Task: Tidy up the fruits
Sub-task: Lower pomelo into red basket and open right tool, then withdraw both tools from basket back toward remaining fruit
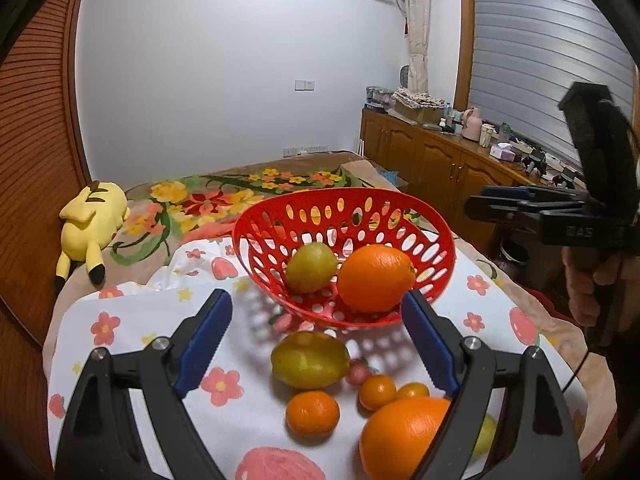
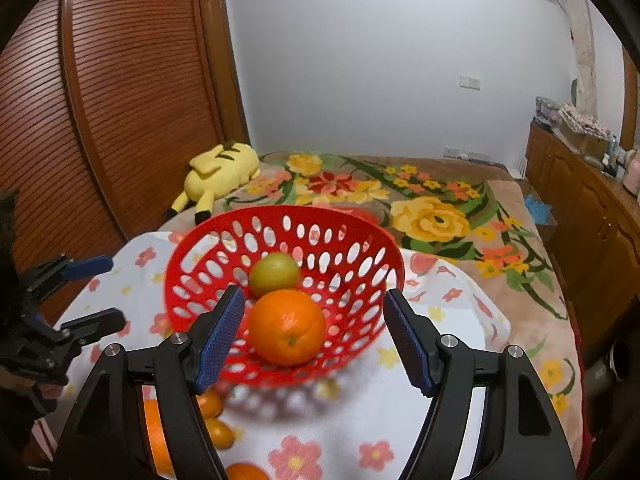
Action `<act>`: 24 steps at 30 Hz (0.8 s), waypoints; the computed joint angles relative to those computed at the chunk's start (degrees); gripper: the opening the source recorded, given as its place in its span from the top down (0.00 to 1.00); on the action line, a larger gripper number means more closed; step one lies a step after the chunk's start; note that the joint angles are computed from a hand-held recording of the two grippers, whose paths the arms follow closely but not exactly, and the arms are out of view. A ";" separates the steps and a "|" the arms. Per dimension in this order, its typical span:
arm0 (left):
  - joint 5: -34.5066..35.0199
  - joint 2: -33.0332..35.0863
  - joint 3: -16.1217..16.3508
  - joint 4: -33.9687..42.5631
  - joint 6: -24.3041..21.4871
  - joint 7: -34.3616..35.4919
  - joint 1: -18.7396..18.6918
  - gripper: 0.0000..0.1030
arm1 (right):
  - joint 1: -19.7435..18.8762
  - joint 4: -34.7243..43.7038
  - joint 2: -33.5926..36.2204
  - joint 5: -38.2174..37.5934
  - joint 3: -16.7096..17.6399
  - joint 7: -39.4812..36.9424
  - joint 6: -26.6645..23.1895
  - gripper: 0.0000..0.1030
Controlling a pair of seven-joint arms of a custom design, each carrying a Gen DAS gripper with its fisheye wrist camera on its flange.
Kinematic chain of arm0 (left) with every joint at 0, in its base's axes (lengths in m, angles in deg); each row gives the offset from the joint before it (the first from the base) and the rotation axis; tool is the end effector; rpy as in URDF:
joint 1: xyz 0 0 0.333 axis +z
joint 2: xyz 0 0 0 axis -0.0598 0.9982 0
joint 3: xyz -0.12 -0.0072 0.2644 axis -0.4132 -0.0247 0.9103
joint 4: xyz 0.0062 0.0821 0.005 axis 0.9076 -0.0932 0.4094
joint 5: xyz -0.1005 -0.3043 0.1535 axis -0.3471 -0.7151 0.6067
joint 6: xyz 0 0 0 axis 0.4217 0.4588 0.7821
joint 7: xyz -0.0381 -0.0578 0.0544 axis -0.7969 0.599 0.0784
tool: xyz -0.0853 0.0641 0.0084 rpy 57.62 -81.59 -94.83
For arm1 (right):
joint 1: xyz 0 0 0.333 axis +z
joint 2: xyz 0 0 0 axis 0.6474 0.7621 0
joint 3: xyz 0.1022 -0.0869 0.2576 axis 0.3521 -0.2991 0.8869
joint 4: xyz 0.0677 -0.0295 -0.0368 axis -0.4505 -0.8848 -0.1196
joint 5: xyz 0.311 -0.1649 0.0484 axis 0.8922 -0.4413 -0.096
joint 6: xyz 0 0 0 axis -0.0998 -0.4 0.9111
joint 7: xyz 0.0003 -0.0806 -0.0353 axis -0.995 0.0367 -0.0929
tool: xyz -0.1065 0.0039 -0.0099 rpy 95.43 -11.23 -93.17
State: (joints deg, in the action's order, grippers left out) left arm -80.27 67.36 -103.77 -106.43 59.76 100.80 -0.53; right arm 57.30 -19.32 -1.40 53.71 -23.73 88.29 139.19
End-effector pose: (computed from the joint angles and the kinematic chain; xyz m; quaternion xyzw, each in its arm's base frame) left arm 0.7323 -0.1364 0.4743 -0.3450 0.8147 -0.4422 0.1475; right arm 0.6739 0.1384 0.4911 -0.5996 0.6639 -0.2980 0.3331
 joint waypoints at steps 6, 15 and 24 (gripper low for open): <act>-6.48 -7.28 -2.41 -11.98 3.96 6.46 4.33 0.14 | 7.56 -11.76 -7.93 -11.16 -6.66 13.44 5.30 0.28; -19.97 -16.91 -1.80 -25.55 4.60 18.05 8.19 0.12 | 13.90 -19.39 -12.58 -32.63 -10.15 38.09 5.51 0.28; -30.16 -23.98 2.59 -36.31 5.30 28.31 6.97 0.12 | 13.06 -23.65 -13.81 -45.46 -6.79 53.41 5.45 0.28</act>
